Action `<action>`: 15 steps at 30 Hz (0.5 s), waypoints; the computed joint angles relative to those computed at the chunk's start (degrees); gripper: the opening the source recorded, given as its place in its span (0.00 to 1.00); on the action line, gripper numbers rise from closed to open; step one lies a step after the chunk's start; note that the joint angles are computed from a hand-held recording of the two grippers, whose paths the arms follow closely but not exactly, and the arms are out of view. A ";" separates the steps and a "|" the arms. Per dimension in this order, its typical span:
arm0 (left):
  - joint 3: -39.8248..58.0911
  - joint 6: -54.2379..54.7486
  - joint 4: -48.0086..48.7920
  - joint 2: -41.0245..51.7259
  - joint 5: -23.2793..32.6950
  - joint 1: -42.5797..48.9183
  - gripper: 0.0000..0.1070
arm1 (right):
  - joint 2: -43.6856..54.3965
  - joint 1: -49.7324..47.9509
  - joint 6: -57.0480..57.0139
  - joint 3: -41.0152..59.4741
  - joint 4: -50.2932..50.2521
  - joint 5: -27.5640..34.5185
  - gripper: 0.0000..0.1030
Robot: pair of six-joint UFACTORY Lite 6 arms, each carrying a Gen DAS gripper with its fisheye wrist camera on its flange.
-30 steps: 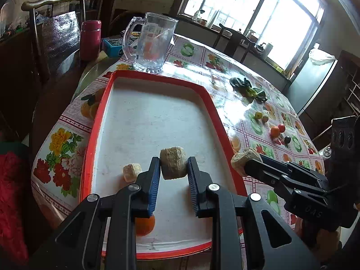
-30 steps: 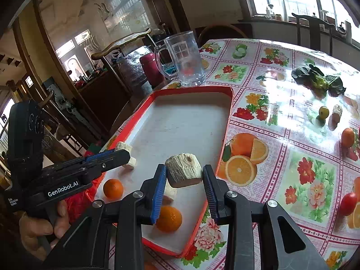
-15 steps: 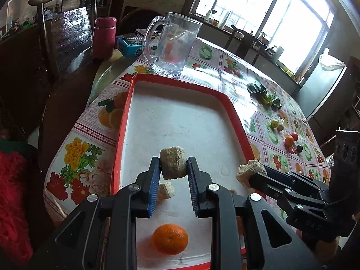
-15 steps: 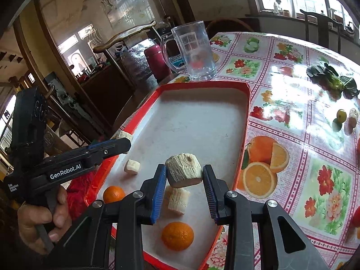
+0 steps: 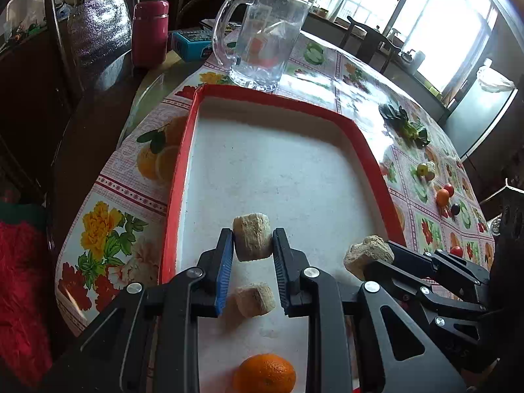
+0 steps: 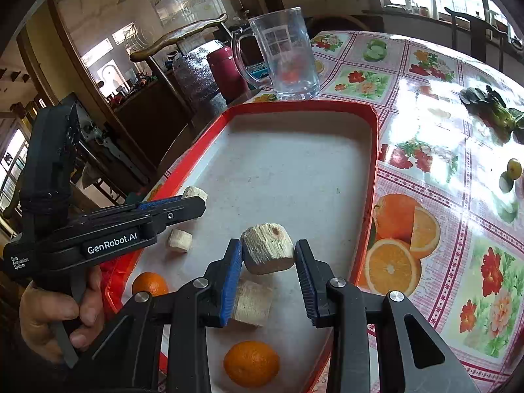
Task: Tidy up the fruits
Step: 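Carry the chunk into the tray and open the left tool while the right tool releases its chunk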
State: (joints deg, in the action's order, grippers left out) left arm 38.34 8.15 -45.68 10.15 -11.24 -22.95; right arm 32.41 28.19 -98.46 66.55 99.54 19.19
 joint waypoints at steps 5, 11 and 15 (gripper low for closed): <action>1.10 4.20 -4.47 1.79 0.96 0.25 0.21 | 2.30 0.64 3.98 2.29 -4.78 -0.56 0.36; 0.48 9.06 -10.07 0.35 1.05 -0.14 0.43 | 0.83 0.29 3.42 0.96 -4.05 0.07 0.45; -0.42 13.83 -15.61 -1.33 0.31 -1.19 0.48 | -2.03 -0.67 1.73 -1.56 -2.41 1.18 0.46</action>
